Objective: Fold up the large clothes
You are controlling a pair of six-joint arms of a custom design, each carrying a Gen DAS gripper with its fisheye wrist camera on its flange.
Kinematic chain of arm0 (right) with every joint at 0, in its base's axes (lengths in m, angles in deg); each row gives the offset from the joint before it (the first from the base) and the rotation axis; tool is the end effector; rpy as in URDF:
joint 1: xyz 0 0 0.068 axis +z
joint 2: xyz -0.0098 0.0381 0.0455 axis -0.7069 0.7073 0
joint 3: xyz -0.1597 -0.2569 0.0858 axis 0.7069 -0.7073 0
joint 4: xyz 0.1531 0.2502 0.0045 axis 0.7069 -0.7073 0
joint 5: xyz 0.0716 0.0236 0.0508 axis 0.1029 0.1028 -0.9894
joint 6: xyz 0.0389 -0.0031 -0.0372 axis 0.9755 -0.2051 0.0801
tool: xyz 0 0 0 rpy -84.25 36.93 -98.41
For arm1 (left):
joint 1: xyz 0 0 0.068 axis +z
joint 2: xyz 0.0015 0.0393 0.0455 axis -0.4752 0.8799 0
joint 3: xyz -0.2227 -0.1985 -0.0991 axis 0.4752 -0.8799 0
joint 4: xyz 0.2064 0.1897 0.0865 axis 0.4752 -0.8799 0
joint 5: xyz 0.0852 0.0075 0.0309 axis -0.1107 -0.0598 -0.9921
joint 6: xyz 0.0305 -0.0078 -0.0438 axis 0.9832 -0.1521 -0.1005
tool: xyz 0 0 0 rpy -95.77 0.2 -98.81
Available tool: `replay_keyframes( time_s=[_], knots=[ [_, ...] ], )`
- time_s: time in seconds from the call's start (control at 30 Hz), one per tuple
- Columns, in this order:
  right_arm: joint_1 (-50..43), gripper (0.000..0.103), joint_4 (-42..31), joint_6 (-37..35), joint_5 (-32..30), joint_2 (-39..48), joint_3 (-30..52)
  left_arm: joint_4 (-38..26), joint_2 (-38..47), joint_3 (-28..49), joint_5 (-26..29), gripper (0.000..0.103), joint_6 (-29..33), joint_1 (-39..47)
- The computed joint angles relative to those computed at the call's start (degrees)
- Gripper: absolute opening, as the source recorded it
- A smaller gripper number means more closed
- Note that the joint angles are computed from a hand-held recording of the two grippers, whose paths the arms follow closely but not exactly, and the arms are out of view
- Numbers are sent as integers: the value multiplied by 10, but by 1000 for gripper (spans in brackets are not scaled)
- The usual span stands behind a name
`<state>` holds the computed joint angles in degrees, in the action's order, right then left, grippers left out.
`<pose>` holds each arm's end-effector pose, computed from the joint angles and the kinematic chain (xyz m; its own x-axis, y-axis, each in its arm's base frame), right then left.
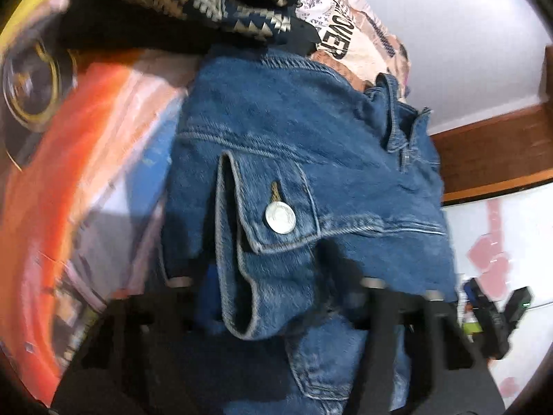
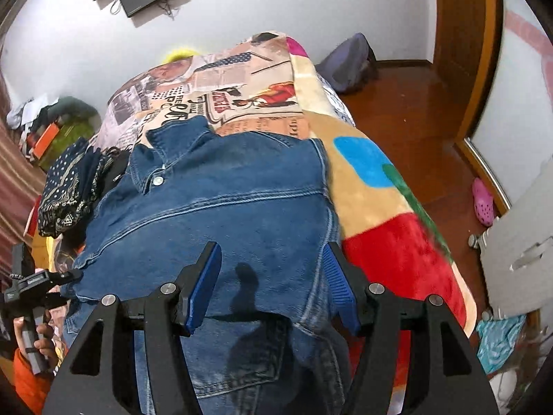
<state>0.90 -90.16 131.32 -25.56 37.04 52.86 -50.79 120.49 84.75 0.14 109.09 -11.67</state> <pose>0.1192 0.0965 0.3460 -0.6476 0.4989 -0.5759 0.4529 0.8599 0.2357 0.3378 0.0790 0.2232 -0.9826 0.0392 -0.1814 0.1387 0.8046 -0.5774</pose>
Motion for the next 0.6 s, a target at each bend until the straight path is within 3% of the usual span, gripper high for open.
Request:
replay_keyframes(
  time_s=[0.13, 0.17, 0.4, 0.6],
  knots=[
    [-1, 57, -15, 3, 7, -16, -2, 16, -50, -1, -6, 12, 13, -20],
    [-2, 57, -18, 3, 9, -21, -3, 13, -57, 5, 1, 10, 16, -20],
    [-12, 57, -27, 1, 20, -31, 4, 26, -137, 69, 90, 9, 3, -2],
    [-25, 57, -3, -19, -6, -19, -14, 90, -147, 58, 34, 10, -7, -23]
  ],
)
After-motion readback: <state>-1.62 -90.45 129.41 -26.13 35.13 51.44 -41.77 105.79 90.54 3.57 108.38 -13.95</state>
